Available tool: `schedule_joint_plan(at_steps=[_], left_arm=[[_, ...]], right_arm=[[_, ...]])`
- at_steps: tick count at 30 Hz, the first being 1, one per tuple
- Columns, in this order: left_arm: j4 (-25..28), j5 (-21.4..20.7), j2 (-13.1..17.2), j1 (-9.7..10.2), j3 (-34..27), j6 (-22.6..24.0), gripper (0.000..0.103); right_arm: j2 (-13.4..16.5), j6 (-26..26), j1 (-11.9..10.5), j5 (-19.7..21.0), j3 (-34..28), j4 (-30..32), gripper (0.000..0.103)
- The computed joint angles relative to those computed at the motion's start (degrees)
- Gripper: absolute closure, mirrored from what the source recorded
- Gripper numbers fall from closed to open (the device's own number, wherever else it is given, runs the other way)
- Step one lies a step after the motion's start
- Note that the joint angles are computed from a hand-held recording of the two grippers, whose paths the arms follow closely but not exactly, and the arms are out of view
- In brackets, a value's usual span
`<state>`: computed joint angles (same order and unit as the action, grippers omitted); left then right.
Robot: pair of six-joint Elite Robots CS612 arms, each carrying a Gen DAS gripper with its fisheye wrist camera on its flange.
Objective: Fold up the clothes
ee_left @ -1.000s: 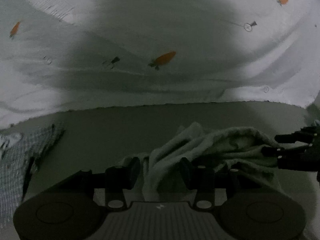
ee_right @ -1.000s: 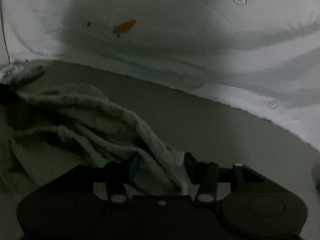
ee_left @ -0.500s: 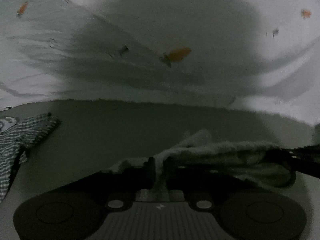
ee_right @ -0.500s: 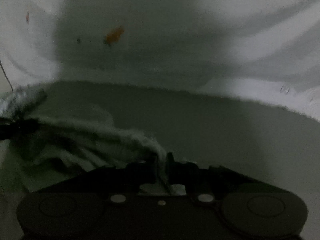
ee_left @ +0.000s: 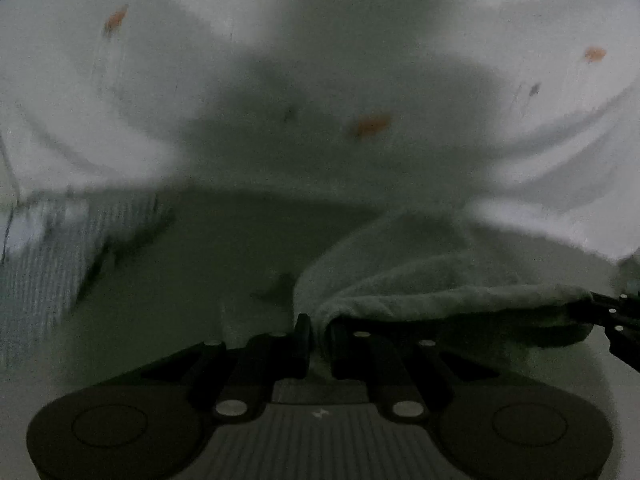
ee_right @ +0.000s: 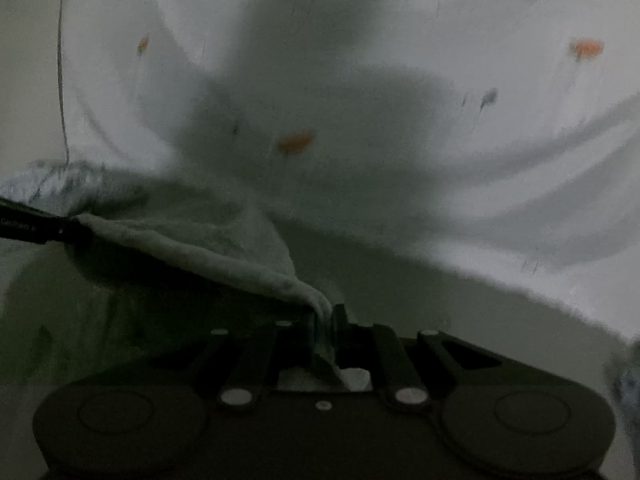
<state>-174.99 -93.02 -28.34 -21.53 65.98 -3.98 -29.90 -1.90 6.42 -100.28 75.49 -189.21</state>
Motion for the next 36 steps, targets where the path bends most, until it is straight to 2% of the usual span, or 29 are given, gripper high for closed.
schedule_joint_plan(at_steps=[3,4,5,7,8,9,10,11,14,18,22,25,28,31,36], left_arm=[[4.7,0.6,-0.1,0.11,0.4,-2.8,0.085],[6.3,0.7,0.0,0.15,0.5,-3.7,0.079],[7.7,0.7,-0.1,0.21,0.6,-4.6,0.076],[7.8,0.4,-0.7,0.45,1.2,-6.1,0.067],[6.9,0.1,-1.1,0.62,1.8,-7.0,0.063],[6.7,0.3,-1.6,0.67,2.2,-7.9,0.051],[6.6,0.6,-2.0,0.72,2.6,-8.8,0.039],[6.9,0.9,-2.4,0.82,3.1,-10.1,0.037],[9.6,-0.6,-3.8,1.70,4.6,-14.5,0.037],[13.1,-6.5,-5.3,3.50,6.8,-20.0,0.033],[14.0,-7.4,-7.4,4.22,11.0,-20.1,0.031],[15.4,-10.6,-8.3,5.23,13.1,-20.5,0.031],[15.3,-15.1,-8.7,6.37,14.8,-24.3,0.031],[15.0,-19.2,-8.9,7.45,16.4,-28.1,0.031],[15.9,-21.5,-10.0,7.75,18.5,-22.1,0.032]], right_arm=[[0.4,1.5,0.4,-0.9,-1.0,8.3,0.089],[0.5,3.4,0.3,0.0,-1.2,10.6,0.088],[0.3,5.4,0.2,0.9,-1.2,12.2,0.082],[-0.4,9.5,-0.2,2.7,-0.2,13.1,0.078],[-0.8,10.8,-0.3,3.2,0.7,12.5,0.070],[-1.3,11.8,-0.4,3.2,1.5,12.0,0.054],[-1.8,12.5,-0.3,2.6,2.5,11.4,0.049],[-2.4,13.4,-0.4,2.2,3.5,11.0,0.047],[-4.4,18.1,-1.2,3.6,7.7,11.0,0.045],[-6.9,27.3,-2.4,7.4,14.3,8.7,0.045],[-8.9,36.0,-3.2,11.4,21.0,4.4,0.045],[-10.0,42.3,-3.8,15.3,25.6,-0.5,0.045],[-10.6,46.3,-3.8,17.7,28.3,-3.3,0.045],[-11.1,48.2,-3.4,18.5,30.8,-6.2,0.045],[-11.8,49.7,-3.0,20.8,33.9,-8.7,0.045]])
